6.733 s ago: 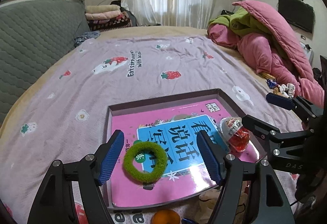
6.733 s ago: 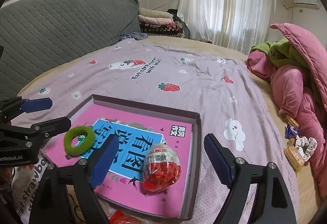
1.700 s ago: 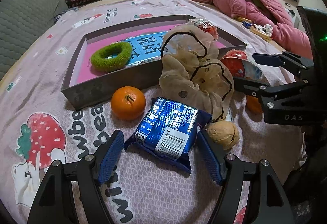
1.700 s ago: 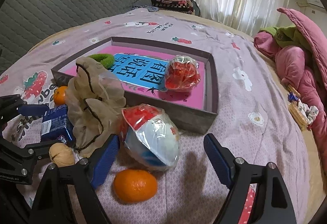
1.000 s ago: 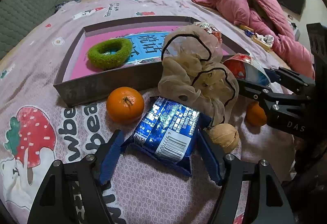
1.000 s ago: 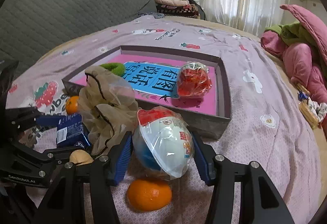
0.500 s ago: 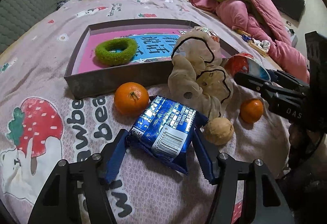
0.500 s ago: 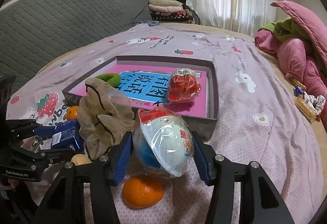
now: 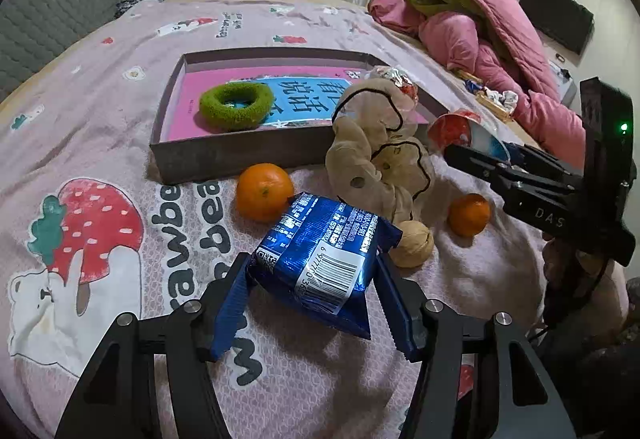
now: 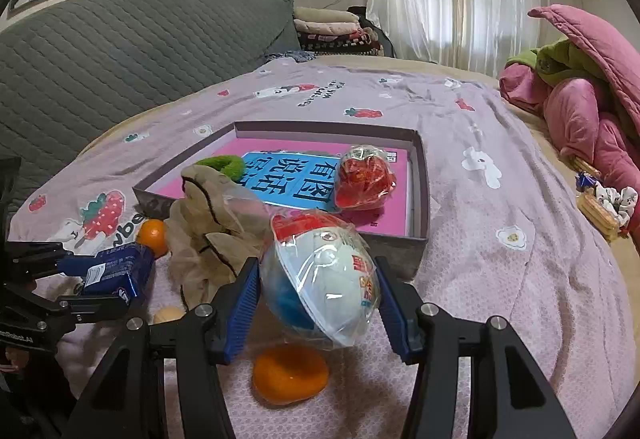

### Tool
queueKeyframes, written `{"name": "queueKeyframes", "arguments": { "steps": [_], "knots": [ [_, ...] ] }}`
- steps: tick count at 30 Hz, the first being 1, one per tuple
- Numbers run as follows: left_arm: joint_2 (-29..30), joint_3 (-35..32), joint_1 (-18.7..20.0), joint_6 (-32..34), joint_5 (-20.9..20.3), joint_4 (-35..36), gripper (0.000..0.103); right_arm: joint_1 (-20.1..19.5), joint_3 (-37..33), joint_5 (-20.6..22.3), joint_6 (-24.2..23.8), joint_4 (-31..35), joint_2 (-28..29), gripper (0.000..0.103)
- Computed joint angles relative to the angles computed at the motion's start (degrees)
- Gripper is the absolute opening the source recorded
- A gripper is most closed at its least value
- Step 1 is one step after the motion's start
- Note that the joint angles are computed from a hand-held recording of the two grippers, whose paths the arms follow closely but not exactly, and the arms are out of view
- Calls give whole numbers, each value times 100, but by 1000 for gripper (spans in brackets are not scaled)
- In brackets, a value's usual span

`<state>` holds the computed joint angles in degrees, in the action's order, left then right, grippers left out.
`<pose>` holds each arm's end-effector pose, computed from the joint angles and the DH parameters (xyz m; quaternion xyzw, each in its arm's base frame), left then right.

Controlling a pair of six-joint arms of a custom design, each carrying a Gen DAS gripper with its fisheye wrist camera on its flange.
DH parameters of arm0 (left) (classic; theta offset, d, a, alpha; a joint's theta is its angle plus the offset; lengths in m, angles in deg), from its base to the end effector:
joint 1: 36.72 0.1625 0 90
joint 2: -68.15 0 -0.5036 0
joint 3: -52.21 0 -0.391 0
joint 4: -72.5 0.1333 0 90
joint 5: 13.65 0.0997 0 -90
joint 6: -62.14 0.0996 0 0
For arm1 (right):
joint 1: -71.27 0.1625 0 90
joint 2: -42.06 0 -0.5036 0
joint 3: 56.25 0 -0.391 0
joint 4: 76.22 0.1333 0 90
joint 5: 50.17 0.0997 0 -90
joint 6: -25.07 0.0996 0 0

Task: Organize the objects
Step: 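Lift the blue packet and blue-white egg and carry them toward the tray with both tools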

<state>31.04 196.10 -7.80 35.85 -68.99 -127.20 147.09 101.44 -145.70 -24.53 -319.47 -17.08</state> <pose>-0.2517 -0.3561 0.0153 0.2781 0.9129 -0.2233 0.1985 0.0370 -0.3587 0.2322 0.2488 -0.8519 0.3670 0.2788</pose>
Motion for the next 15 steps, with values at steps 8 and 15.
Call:
{"name": "queueKeyframes", "arguments": {
  "steps": [8, 15],
  "knots": [
    [-89, 73, -132, -39, 249, -106, 63, -65, 116, 323, 28, -64, -100, 56],
    [-114, 79, -259, -10, 543, -212, 62, 2, 149, 363, 63, -119, -102, 56]
  ]
}}
